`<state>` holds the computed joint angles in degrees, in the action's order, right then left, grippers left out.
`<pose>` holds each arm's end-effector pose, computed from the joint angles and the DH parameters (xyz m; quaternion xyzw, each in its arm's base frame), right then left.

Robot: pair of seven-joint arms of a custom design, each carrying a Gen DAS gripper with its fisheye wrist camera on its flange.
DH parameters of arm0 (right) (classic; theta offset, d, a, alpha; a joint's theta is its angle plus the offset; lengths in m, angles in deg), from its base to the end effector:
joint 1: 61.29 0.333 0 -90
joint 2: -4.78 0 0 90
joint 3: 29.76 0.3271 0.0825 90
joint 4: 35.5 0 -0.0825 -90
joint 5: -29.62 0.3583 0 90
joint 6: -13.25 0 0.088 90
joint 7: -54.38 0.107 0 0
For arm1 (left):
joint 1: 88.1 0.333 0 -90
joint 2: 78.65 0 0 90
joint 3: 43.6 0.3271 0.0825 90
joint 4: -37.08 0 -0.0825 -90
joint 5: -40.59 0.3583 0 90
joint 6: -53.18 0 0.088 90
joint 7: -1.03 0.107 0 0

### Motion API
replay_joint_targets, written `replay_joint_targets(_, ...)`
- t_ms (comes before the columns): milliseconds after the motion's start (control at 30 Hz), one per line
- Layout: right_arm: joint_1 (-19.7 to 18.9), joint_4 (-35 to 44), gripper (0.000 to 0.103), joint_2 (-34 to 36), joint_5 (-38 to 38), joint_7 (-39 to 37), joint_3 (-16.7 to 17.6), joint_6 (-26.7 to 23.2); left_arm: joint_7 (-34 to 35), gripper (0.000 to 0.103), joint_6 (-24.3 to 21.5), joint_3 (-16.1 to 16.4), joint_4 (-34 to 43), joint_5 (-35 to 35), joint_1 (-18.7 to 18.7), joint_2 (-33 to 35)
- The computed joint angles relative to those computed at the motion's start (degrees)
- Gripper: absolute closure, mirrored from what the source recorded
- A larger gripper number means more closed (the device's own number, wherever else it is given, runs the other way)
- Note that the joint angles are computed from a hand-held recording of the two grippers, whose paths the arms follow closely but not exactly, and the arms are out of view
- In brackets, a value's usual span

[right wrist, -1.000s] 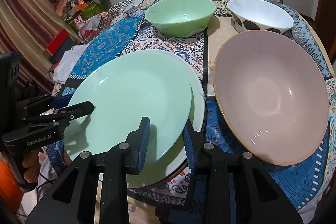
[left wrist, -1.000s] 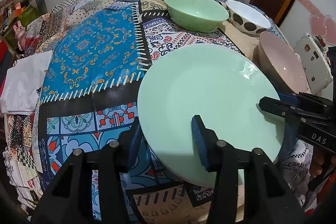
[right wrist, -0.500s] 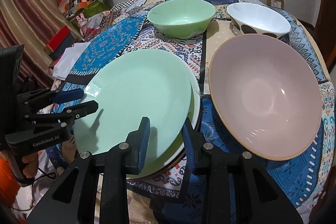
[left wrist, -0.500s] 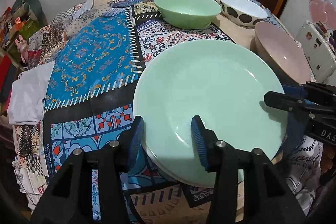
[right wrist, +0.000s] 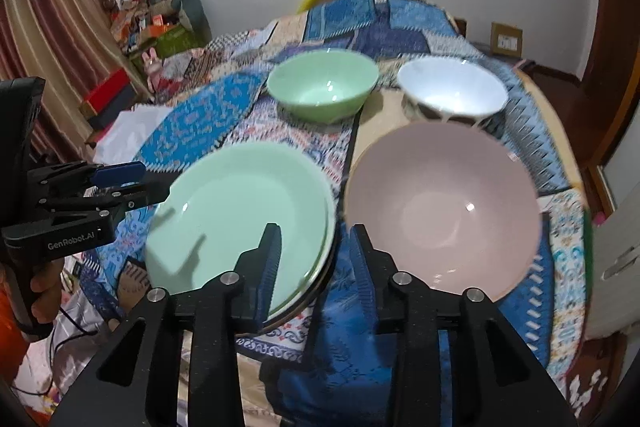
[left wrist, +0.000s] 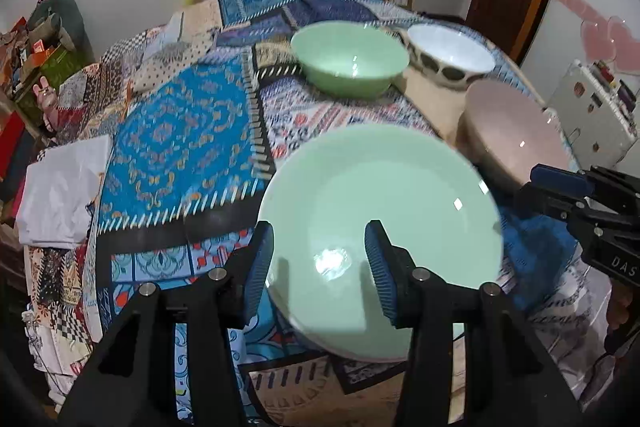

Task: Organize plates and bowls
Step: 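Lower the mint green plate onto the white plate and open the left gripper, then grasp the rim of the pink bowl with the right gripper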

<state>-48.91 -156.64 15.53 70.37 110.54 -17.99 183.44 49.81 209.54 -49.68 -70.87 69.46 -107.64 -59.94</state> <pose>0.5567 0.1947 0.4199 -0.7610 0.5425 -0.1125 0.3376 0.5777 -0.2901 0.4172 -0.6341 0.7175 -0.2186 0.1878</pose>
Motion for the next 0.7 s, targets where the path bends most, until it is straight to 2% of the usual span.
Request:
replay_joint_targets(167,-1.0,-0.6,0.067,-1.2,0.9,-0.2,-0.2,2.9,-2.2,0.038,1.8,0.9,1.6,2.8,-1.3,-0.3)
replay_joint_targets(233,-1.5,-0.7,0.06,-1.6,1.8,-0.7,-0.2,3.6,-2.9,0.036,2.3,1.1,2.7,4.1,-1.9,-0.1)
replay_joint_targets(333,-1.4,-1.4,0.05,-2.2,0.6,0.7,-1.2,6.0,-1.5,0.035,1.7,0.2,5.3,3.1,-1.8,1.1)
replay_joint_targets(400,-1.8,-1.8,0.05,-2.5,-0.4,1.5,-1.6,6.9,0.3,0.035,1.1,-0.6,7.4,1.5,-1.8,2.4)
replay_joint_targets(467,-0.9,-2.2,0.047,-2.4,-5.0,5.9,-3.8,7.7,1.4,0.035,0.6,-0.7,9.5,0.5,-2.2,3.8)
replay_joint_targets(533,-1.9,-2.4,0.041,-2.2,-6.3,7.3,-3.5,8.3,2.5,0.035,-0.1,-0.7,11.8,-0.4,-2.7,5.5)
replay_joint_targets(700,-4.7,-2.3,0.041,-1.0,-8.2,9.3,-2.7,8.8,7.1,0.035,-3.2,-1.4,19.2,-4.1,-3.9,10.9)
